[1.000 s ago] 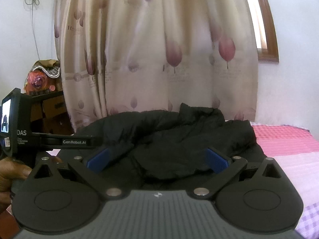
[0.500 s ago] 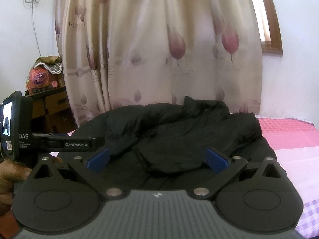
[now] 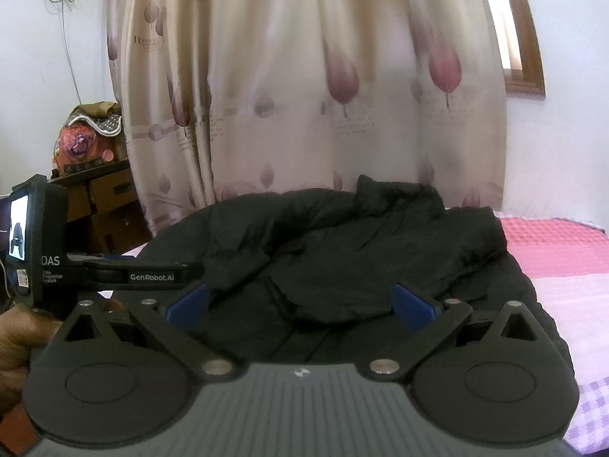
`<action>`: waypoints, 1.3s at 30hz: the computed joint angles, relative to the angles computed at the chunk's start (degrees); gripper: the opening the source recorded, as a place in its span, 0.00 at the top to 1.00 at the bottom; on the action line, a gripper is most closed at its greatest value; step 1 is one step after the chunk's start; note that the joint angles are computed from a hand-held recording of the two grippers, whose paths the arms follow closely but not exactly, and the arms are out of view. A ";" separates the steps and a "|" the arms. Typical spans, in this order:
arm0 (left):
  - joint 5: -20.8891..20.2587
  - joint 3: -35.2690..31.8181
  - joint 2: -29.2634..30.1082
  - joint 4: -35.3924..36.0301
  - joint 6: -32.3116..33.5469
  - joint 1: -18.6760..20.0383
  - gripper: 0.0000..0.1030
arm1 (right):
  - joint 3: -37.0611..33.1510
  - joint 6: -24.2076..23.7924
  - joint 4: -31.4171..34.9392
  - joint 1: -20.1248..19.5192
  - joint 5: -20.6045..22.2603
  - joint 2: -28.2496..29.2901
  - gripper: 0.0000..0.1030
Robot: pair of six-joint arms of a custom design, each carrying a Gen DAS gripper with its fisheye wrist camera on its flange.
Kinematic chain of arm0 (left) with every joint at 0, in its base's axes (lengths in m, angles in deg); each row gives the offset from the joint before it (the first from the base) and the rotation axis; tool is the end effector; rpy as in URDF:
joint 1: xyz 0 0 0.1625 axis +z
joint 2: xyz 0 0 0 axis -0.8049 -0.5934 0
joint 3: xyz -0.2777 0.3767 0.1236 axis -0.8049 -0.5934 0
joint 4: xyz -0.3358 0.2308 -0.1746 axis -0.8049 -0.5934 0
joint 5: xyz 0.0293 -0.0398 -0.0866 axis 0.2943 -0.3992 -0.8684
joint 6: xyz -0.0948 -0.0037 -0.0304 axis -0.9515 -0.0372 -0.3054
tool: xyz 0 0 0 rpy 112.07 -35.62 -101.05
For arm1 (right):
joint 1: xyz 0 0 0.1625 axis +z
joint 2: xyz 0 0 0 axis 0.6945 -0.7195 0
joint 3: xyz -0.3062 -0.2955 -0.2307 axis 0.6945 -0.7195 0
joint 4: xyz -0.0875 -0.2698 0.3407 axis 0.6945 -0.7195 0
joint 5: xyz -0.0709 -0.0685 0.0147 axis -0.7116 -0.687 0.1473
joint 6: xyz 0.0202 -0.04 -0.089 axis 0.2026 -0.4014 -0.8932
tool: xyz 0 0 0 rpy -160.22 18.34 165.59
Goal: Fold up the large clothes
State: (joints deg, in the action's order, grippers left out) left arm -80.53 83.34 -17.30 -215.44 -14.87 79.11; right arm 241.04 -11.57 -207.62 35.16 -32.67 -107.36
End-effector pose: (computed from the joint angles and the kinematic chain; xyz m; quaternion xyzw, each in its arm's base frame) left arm -0.3864 -0.4135 -0.0122 0.3752 0.8080 -0.4083 0.1992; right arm 0.0663 -0.2956 0.3069 0.1361 -0.7396 0.5789 0.3153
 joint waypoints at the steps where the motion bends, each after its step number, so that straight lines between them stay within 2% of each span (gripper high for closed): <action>1: 0.01 0.01 -0.02 0.22 -0.06 0.05 0.00 | 0.01 0.05 0.00 0.03 -0.02 0.06 0.00; 34: -0.18 1.22 -1.81 3.68 -2.15 1.38 0.00 | -0.50 2.54 4.14 -0.04 -0.86 -0.85 0.00; 39: -6.68 6.94 -7.73 -3.91 -5.75 6.34 0.00 | -0.15 2.61 3.25 -0.56 -0.33 -0.78 0.00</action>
State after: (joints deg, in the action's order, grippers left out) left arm -87.20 90.27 -25.03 -219.35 -20.62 85.44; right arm 240.89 -8.96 -204.37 34.60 -33.00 -108.14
